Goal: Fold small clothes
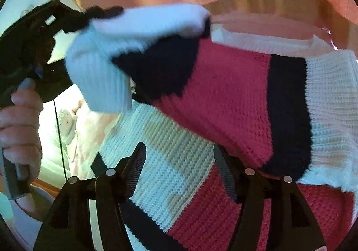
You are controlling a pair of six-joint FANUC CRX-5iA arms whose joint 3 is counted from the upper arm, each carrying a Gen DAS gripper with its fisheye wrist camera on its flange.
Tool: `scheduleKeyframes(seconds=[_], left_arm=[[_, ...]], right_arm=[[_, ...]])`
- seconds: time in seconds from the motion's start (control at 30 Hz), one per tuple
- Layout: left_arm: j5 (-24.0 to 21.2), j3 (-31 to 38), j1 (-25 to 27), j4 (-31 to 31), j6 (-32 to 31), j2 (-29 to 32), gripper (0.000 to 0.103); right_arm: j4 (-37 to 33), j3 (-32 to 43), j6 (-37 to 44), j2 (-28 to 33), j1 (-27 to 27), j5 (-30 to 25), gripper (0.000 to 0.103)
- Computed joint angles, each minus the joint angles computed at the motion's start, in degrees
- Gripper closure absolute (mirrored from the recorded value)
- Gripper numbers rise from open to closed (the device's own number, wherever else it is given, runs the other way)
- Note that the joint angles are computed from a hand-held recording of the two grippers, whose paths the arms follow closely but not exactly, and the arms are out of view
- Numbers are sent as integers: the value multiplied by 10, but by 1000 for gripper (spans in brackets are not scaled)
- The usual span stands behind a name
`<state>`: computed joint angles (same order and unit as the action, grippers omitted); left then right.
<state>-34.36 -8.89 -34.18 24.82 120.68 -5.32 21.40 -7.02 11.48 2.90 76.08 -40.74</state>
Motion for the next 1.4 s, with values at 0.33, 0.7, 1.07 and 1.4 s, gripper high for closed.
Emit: scheduleKeyframes(seconds=[0.33, 0.7, 1.07, 1.4], left_arm=[[-56, -3, 20, -45, 116, 19, 65], [-148, 126, -57, -185, 199, 78, 34], [-113, 84, -40, -99, 127, 101, 85], [6, 6, -6, -44, 23, -18, 83]], right_arm=[[45, -89, -133, -98, 20, -135, 43], [61, -82, -134, -75, -23, -239, 48], [67, -135, -238, -142, -11, -351, 94], [190, -29, -89, -51, 47, -252, 52]])
